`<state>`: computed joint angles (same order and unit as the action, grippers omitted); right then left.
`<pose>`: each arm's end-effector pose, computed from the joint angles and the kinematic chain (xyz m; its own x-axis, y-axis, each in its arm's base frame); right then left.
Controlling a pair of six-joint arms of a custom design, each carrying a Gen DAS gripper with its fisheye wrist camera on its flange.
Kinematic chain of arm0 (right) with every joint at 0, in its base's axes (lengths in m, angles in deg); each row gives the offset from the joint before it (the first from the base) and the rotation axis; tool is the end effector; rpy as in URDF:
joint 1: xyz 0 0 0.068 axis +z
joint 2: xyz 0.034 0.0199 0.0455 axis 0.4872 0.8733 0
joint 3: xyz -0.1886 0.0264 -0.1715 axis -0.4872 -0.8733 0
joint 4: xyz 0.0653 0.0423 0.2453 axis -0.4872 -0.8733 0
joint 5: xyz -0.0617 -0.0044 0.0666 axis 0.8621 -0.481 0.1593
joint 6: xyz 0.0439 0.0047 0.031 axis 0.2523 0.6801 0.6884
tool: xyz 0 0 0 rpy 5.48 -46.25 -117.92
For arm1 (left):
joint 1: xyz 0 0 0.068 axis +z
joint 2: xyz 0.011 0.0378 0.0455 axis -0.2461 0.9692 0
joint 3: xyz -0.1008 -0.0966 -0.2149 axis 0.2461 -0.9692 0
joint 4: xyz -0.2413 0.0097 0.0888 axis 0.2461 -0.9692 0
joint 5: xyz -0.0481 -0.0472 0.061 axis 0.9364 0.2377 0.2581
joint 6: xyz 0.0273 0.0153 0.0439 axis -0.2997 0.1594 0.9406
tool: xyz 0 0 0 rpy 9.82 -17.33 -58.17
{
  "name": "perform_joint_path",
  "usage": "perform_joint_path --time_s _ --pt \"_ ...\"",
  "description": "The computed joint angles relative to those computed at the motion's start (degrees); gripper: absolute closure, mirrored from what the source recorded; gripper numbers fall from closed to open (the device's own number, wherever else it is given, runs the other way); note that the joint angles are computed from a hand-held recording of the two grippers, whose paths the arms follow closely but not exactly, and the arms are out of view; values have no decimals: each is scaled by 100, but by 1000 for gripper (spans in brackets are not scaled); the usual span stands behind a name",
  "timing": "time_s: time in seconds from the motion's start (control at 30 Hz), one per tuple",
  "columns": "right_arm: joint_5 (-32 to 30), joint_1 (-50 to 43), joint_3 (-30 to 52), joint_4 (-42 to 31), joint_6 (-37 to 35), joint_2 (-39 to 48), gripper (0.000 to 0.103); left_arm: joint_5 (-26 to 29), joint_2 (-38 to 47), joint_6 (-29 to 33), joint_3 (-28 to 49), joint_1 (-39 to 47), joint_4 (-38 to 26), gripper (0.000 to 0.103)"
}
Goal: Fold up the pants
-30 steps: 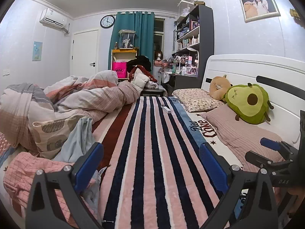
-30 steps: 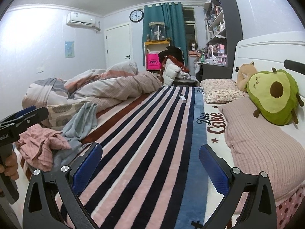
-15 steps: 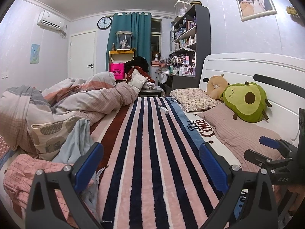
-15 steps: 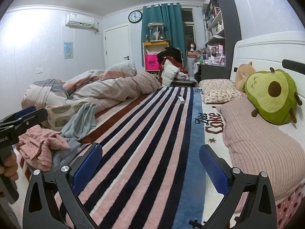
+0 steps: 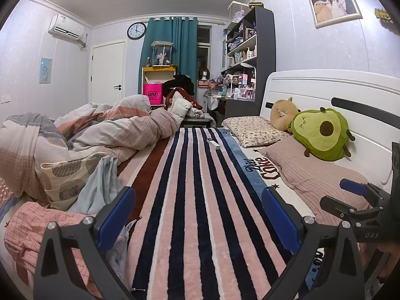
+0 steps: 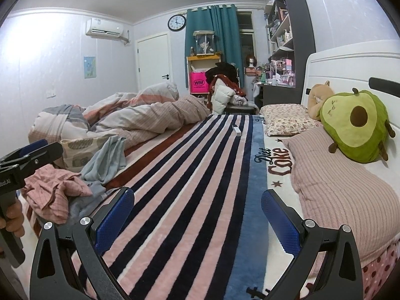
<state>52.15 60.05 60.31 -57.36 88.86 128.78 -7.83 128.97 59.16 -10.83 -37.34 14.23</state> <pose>0.2911 0.1695 0.3664 -0.4296 -0.1296 -0.8937 -0.3804 0.9235 0.0490 0.2476 -0.0917 0.3870 -0.3289 -0.0363 -0.9437 0.0000 0.9993 -0.0384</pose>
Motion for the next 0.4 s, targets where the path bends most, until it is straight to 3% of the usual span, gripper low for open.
perform_joint_path --time_s 0.4 --pt "-36 -31 -8 -12 13 -24 2 -128 42 -54 81 -85 -151 3"
